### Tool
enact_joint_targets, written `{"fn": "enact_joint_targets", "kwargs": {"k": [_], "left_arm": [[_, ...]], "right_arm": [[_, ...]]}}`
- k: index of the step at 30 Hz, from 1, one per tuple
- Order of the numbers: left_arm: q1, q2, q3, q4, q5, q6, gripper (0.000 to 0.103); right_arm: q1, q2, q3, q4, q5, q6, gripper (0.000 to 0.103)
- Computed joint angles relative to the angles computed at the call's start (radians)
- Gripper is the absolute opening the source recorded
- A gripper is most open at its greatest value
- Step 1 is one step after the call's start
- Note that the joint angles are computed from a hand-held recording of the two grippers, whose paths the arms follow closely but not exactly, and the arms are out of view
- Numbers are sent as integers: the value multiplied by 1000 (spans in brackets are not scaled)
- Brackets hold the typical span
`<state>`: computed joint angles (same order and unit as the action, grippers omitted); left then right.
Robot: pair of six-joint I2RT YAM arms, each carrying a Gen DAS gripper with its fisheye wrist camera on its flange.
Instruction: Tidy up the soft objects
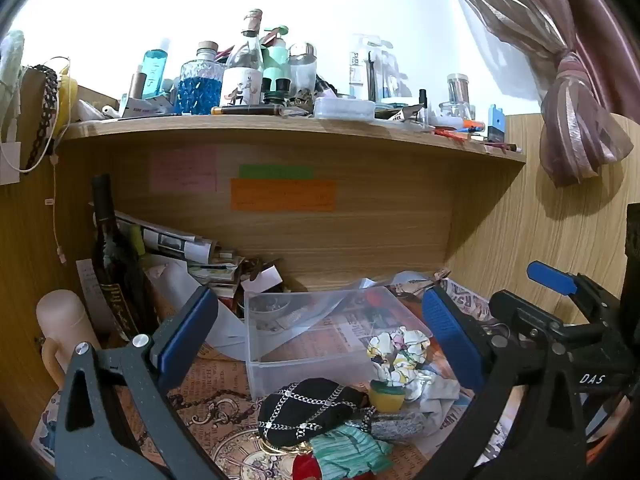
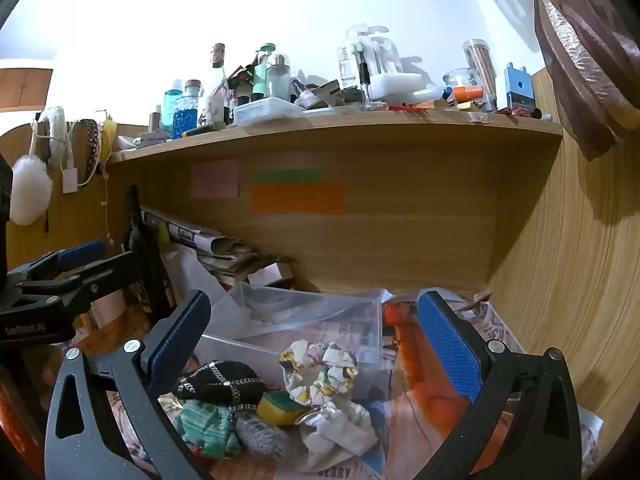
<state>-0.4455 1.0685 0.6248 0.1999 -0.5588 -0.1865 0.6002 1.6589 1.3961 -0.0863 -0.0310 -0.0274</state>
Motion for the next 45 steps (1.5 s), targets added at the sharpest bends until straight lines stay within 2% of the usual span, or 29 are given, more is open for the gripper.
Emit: {"fn": "enact_joint_targets", "kwargs": {"k": [8,9,45], "left_arm": [[0,-9,6,-36,-2,-22,103],[28,8,-1,-8,34,-10,103],[34,32,-8,20,34,2,103]], "right_arm": [[4,7,8,-9,3,-5,103],[4,8,8,-8,4,-4,103],[5,18,20,-10,-5,11,103]]}}
